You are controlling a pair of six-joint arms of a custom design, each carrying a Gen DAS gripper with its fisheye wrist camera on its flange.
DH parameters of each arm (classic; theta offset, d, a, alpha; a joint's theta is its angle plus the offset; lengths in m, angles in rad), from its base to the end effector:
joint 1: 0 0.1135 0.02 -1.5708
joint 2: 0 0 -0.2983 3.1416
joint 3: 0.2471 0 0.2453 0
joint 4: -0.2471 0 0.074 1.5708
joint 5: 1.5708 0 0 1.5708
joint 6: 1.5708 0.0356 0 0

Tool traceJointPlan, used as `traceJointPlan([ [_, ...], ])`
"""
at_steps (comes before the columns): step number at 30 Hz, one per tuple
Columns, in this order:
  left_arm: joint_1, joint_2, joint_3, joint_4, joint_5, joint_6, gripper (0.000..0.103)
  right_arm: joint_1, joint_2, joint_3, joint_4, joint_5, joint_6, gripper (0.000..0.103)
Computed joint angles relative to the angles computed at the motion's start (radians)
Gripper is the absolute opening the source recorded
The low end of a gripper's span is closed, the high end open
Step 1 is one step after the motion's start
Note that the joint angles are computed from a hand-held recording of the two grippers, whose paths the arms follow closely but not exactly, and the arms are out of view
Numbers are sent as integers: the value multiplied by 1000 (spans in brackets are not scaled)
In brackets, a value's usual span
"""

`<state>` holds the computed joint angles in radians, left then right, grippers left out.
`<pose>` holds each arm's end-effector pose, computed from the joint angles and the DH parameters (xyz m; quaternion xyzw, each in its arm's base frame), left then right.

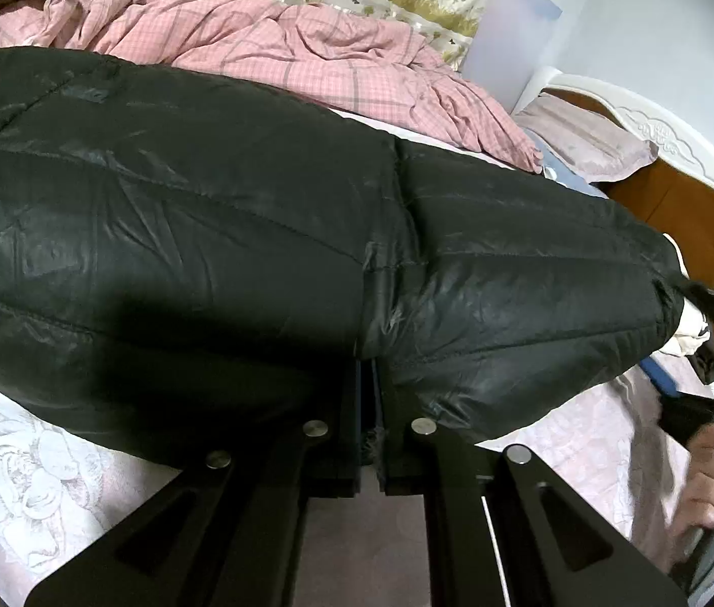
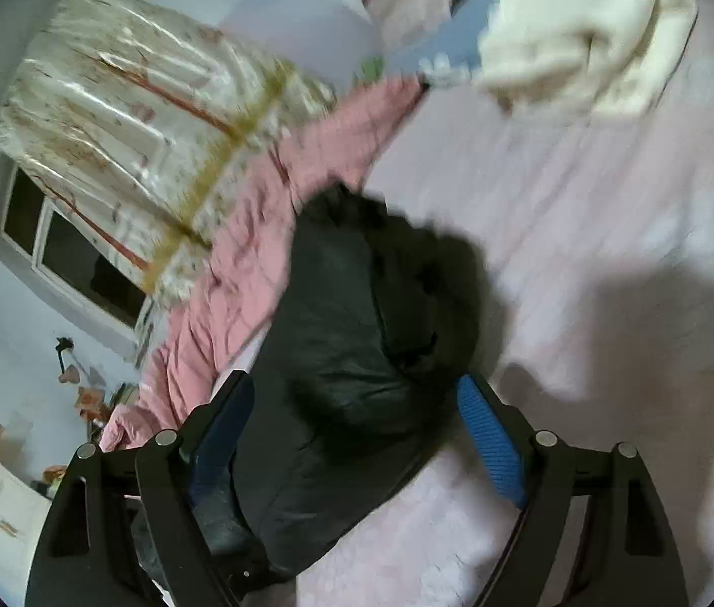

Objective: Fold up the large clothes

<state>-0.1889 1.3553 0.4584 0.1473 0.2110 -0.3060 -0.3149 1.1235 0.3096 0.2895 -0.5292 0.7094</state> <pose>0.2257 -0.0507 0.1823 -0.0114 0.9127 -0.1908 0.3612 0.1849 -0.0413 0.1983 0.2958 0.7928 0.3167 0.4285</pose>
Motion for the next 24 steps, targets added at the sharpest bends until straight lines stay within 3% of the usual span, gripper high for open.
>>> traceJointPlan([
  [5,5,-2,-3,1,5,3,7,74,233,25,190,42,66,84],
  [10,-21,-9,-3,3,-36,3,7,84,348,60,291,11,32,84],
  [12,-22,-11,0,-4,-39,4,7,84,361,44,333,22,38,79],
  [15,-23,-18,1,-9,-42,8,7,90,328,53,287,21,9,62],
  [19,-33,-62,-19,7,-39,46,7,17,290,76,181,-76,-19,45],
  [21,-43,-123,-29,-5,-42,85,15,-15,270,90,143,-114,-32,41],
  [24,-29,-264,-36,-48,-66,134,36,-18,214,124,22,-77,-112,39],
])
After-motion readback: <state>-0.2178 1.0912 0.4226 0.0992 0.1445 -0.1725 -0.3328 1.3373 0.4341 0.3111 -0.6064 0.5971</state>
